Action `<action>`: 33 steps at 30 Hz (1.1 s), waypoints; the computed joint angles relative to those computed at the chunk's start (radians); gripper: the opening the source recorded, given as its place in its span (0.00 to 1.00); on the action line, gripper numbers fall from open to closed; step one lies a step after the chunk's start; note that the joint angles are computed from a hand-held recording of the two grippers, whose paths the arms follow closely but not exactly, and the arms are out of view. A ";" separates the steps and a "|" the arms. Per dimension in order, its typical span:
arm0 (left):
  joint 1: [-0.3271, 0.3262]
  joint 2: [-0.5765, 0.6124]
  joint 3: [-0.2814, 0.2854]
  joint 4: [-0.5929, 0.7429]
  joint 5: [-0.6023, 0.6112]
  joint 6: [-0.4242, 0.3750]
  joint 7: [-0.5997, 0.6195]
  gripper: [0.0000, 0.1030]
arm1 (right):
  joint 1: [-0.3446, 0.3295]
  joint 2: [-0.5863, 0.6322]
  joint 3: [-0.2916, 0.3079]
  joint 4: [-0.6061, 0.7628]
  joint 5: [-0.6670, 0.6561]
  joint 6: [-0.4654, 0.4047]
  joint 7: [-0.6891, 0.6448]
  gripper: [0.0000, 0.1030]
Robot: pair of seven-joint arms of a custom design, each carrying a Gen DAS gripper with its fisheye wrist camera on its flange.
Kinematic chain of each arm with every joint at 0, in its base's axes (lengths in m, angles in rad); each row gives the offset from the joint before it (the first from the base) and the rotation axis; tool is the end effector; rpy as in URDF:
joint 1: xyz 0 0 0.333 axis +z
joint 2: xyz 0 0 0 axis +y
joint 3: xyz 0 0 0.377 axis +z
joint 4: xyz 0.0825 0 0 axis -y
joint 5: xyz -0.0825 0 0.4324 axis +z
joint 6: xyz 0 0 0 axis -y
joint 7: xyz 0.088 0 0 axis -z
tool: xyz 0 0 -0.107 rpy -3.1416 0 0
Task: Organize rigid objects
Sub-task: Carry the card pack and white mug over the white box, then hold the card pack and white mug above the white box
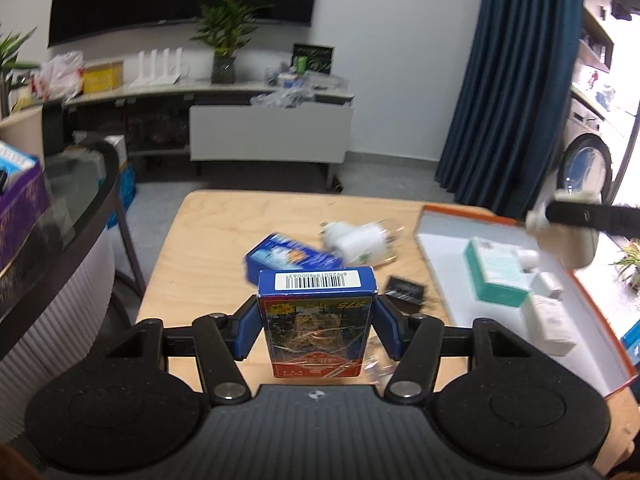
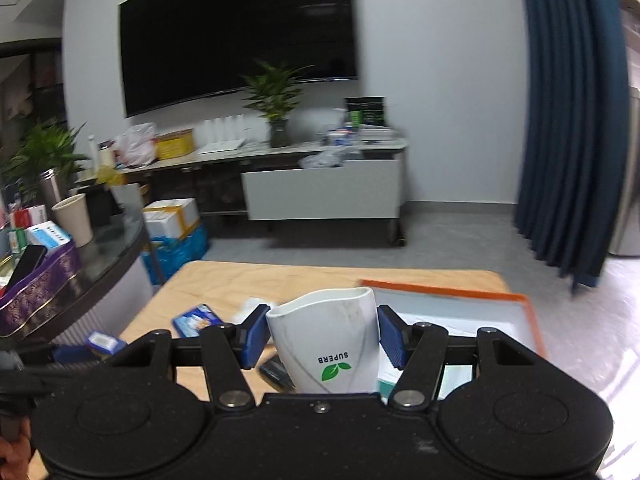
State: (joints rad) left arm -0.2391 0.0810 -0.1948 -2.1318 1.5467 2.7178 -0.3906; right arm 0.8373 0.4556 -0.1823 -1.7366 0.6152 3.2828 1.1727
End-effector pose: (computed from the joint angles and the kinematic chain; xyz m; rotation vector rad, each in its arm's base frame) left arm 0.5444 -0.2901 0.4314 -1.7966 1.4642 -0.8958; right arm 0.6267 0.4385 0.4733 -1.7945 1.1136 -0.5832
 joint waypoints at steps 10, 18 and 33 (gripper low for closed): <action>-0.069 0.064 -0.027 0.125 0.009 0.000 0.058 0.58 | 0.083 -0.150 -0.111 -0.226 0.197 0.100 -0.067 0.68; -0.131 0.165 -0.006 0.260 0.027 0.047 0.110 0.58 | -0.076 -0.213 0.050 -0.304 0.223 0.172 -0.091 0.68; -0.185 0.210 0.029 0.308 -0.010 0.054 0.155 0.58 | -0.270 -0.234 0.258 -0.321 0.300 0.206 -0.164 0.68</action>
State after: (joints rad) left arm -0.4242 0.2906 -0.1660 -1.8241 1.5372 2.7714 -0.2360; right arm 0.5670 0.2215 0.0756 -2.0576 0.9156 3.4893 1.0091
